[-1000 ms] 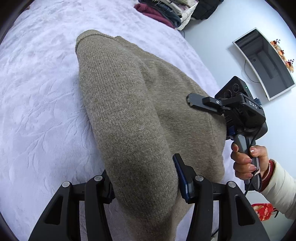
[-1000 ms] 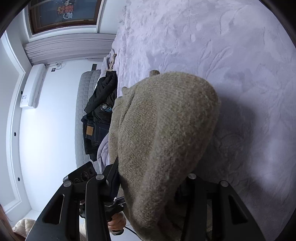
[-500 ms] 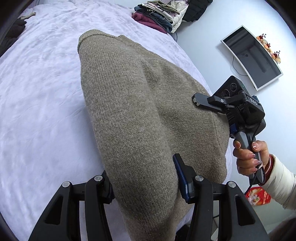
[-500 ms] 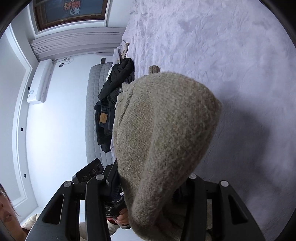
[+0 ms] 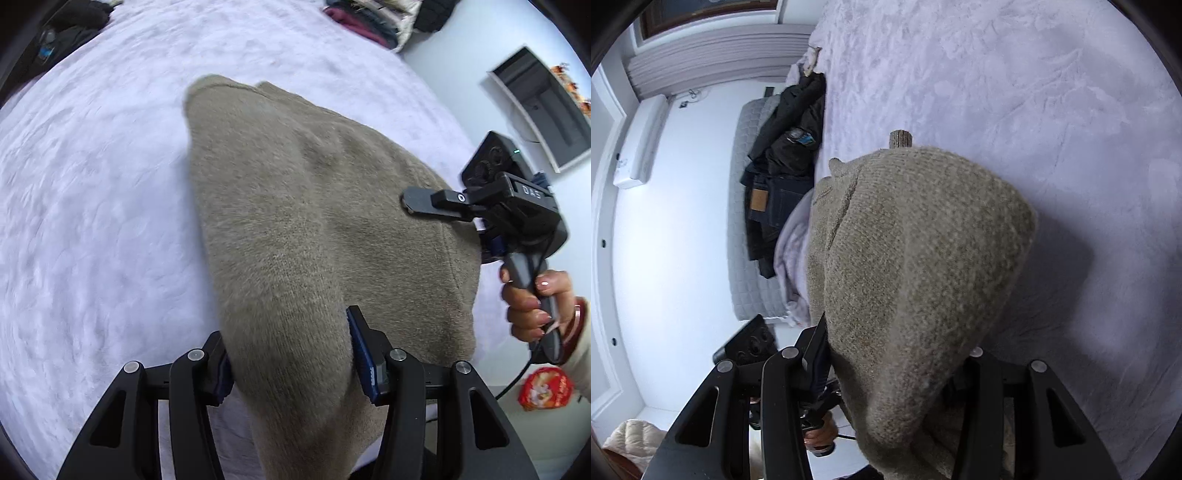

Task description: Fold small clothes

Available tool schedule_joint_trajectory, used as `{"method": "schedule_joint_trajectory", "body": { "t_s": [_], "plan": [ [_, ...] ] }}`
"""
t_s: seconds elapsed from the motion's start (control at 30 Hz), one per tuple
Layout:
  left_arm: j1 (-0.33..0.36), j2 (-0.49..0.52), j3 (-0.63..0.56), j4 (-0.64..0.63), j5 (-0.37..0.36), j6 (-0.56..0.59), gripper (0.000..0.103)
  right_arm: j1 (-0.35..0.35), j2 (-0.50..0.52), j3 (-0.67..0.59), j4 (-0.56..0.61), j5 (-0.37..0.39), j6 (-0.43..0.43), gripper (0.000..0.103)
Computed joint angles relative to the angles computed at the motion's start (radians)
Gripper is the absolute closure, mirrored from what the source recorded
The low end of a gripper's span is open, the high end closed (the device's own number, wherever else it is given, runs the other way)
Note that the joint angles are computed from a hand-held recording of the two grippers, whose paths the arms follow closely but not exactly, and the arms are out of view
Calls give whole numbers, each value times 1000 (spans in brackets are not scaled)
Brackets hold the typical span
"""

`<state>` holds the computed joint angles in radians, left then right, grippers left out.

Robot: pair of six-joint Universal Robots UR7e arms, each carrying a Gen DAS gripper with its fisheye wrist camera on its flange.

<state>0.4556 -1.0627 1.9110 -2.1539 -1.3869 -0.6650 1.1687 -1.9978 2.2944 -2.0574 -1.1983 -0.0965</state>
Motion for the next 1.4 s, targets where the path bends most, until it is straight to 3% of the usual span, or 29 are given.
{"method": "schedule_joint_trajectory", "body": {
  "t_s": [0.1,0.13,0.2,0.3,0.37,0.43,0.53,0.6,0.63,0.67,0.8,0.9,1.0,1.1,1.17,1.3,1.4],
  "plan": [
    [4,-37,48,-9,45,-51,42,53,49,-4,-94,-201,25,44],
    [1,-48,53,-4,54,-63,40,55,54,-7,-103,-230,25,38],
    [-26,-71,52,57,114,-95,25,76,40,-10,-113,-286,34,34],
    [-66,-63,21,143,196,-123,23,130,-5,-18,-92,-375,54,34],
    [-85,-66,7,186,238,-139,22,161,-53,-18,-69,-423,64,34],
    [-99,-56,-14,225,264,-164,3,169,-116,-7,-37,-428,66,34],
    [-91,-42,-26,247,291,-171,0,220,-194,23,-7,-464,101,34],
    [-86,-51,-18,255,285,-172,0,288,-226,43,-16,-522,130,43],
    [-83,-47,-27,267,271,-174,0,329,-228,54,-32,-540,146,63],
    [-79,-36,-30,259,259,-175,0,371,-228,59,-40,-557,162,70],
    [-80,-50,-17,263,236,-178,0,506,-160,60,-68,-602,193,70],
    [-94,-49,-8,294,253,-189,0,592,-83,71,-68,-739,184,70],
    [-102,-44,1,321,241,-197,0,576,-69,123,-39,-859,166,74],
    [-109,-54,9,341,222,-211,0,506,-131,187,-74,-846,104,76],
    [-117,-55,2,380,219,-222,0,512,-149,199,-81,-855,93,76],
    [-131,-58,-25,453,206,-228,0,552,-145,177,-15,-890,162,77],
    [-140,-66,-47,492,192,-230,0,549,-165,154,97,-914,247,76]
  ]
}}
